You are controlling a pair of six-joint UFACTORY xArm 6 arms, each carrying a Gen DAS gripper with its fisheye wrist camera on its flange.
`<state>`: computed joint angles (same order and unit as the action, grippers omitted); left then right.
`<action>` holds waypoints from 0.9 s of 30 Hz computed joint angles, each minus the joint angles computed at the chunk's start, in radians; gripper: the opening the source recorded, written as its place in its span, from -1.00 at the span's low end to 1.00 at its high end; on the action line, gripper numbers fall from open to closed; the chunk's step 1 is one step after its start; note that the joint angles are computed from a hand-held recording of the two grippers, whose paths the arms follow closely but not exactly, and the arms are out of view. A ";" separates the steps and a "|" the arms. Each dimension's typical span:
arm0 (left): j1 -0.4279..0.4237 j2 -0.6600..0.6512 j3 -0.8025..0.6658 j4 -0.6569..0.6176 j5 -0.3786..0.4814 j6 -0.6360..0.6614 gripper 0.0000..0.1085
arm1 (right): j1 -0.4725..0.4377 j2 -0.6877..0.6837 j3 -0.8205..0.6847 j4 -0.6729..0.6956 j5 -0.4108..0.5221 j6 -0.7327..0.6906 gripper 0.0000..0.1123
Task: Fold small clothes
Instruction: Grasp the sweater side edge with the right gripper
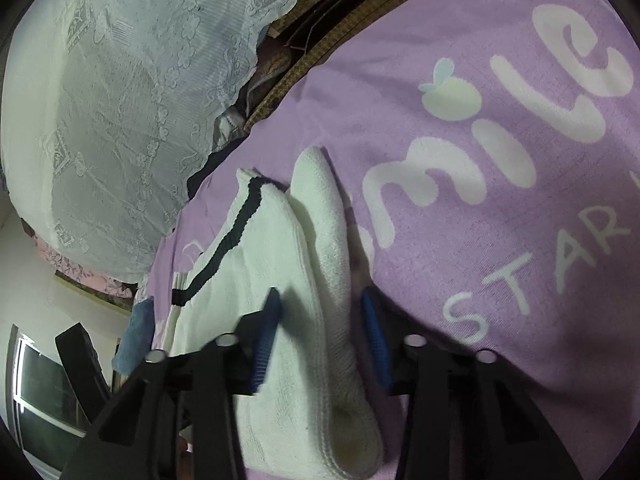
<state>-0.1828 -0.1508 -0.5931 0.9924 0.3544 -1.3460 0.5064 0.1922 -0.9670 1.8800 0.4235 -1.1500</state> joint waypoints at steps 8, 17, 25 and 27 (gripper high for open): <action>0.044 0.010 -0.001 -0.100 -0.070 0.097 0.83 | 0.069 -0.082 0.020 0.096 -0.090 -0.152 -0.71; 0.033 0.070 -0.110 -0.237 -0.029 0.259 0.83 | 0.118 -0.150 0.032 0.122 -0.121 -0.205 -0.73; 0.054 0.037 -0.098 -0.304 -0.035 0.324 0.81 | 0.199 -0.153 -0.012 0.070 -0.211 -0.157 -0.73; 0.065 0.014 -0.084 -0.296 -0.033 0.317 0.79 | 0.217 -0.143 -0.033 0.034 -0.228 -0.115 -0.73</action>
